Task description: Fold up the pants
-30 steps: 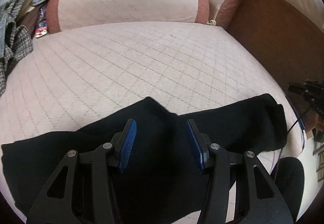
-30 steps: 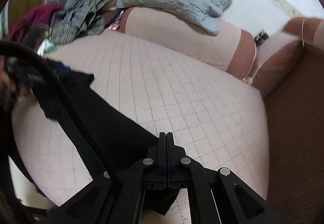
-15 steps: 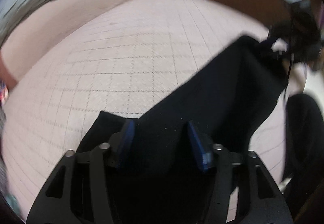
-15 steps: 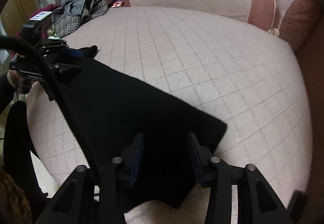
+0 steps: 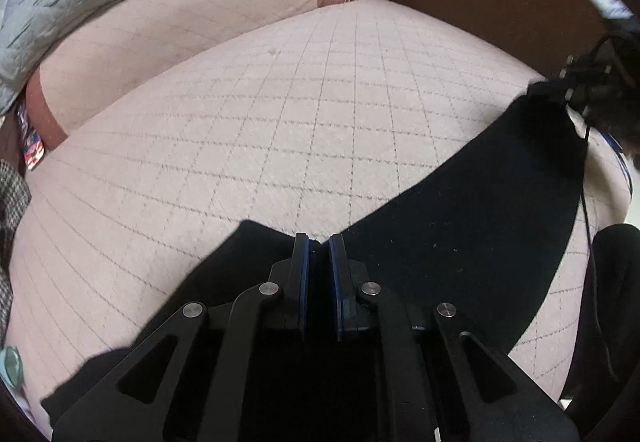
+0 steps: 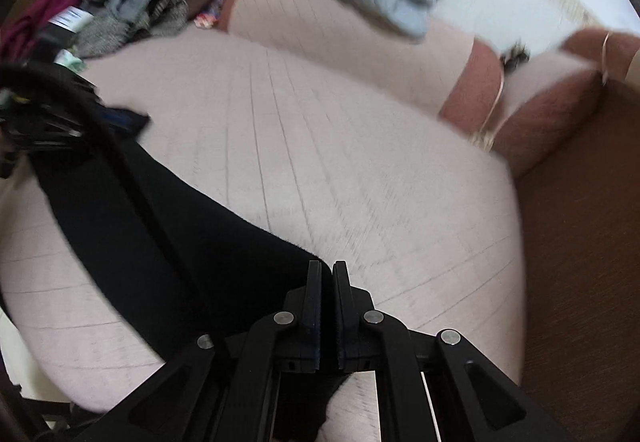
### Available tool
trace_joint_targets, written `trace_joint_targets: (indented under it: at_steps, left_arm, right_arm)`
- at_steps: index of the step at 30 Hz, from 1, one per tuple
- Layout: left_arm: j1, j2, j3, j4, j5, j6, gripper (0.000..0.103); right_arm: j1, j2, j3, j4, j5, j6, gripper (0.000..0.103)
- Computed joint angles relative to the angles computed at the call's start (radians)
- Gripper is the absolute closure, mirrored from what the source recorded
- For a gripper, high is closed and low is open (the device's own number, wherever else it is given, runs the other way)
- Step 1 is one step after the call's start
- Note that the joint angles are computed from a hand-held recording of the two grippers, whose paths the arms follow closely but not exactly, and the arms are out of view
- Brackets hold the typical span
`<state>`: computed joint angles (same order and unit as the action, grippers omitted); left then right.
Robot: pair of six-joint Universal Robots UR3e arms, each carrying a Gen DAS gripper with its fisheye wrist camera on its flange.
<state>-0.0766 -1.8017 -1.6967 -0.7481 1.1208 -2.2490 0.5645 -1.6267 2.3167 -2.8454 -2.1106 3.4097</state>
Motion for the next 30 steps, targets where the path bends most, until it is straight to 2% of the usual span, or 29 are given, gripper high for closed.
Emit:
trace_joint_targets:
  at_steps: [3,4,6,8,11,14,16,19,22,26,29,30]
  left_arm:
    - [0.041,0.021,0.024,-0.096,-0.039,-0.004,0.093]
    - [0.069,0.037,0.03,-0.13,-0.059,-0.015,0.093]
    - [0.123,0.086,-0.001,-0.147,-0.082,-0.027,0.093]
    - [0.203,0.126,-0.024,-0.163,-0.134,-0.049,0.093]
    - [0.33,0.197,-0.067,-0.227,-0.196,-0.044,0.093]
    - [0.455,0.274,-0.129,-0.262,-0.219,-0.007,0.093]
    - [0.53,0.307,-0.154,-0.279,-0.218,0.008,0.093]
    - [0.651,0.329,-0.16,-0.34,-0.231,0.026,0.093]
    - [0.708,0.319,-0.177,-0.314,-0.215,0.0,0.093]
    - [0.742,0.271,-0.179,-0.283,-0.168,-0.027,0.093]
    - [0.758,0.253,-0.193,-0.266,-0.195,0.001,0.093]
    - [0.754,0.253,-0.198,-0.251,-0.192,0.003,0.093]
  right_arm:
    - [-0.079,0.006,0.036,0.006,0.114,0.037,0.097]
    - [-0.078,-0.015,0.062,-0.025,0.116,0.056,0.096]
    - [-0.056,-0.078,0.083,-0.011,0.083,0.117,0.079]
    - [-0.015,-0.127,0.071,0.047,0.026,0.185,0.067]
    - [0.076,-0.162,0.062,0.037,-0.008,0.272,0.067]
    - [0.113,-0.095,0.051,-0.113,0.072,0.3,0.067]
    - [0.13,0.012,0.014,-0.224,0.129,0.306,0.067]
    - [0.122,0.206,-0.129,-0.301,0.193,0.282,0.067]
    - [0.053,0.361,-0.276,-0.371,0.352,0.247,0.067]
    - [-0.01,0.601,-0.624,-0.256,0.47,0.252,0.067]
    - [-0.046,0.766,-0.897,-0.08,0.574,0.28,0.068]
    - [-0.061,0.8,-0.948,-0.042,0.613,0.288,0.076]
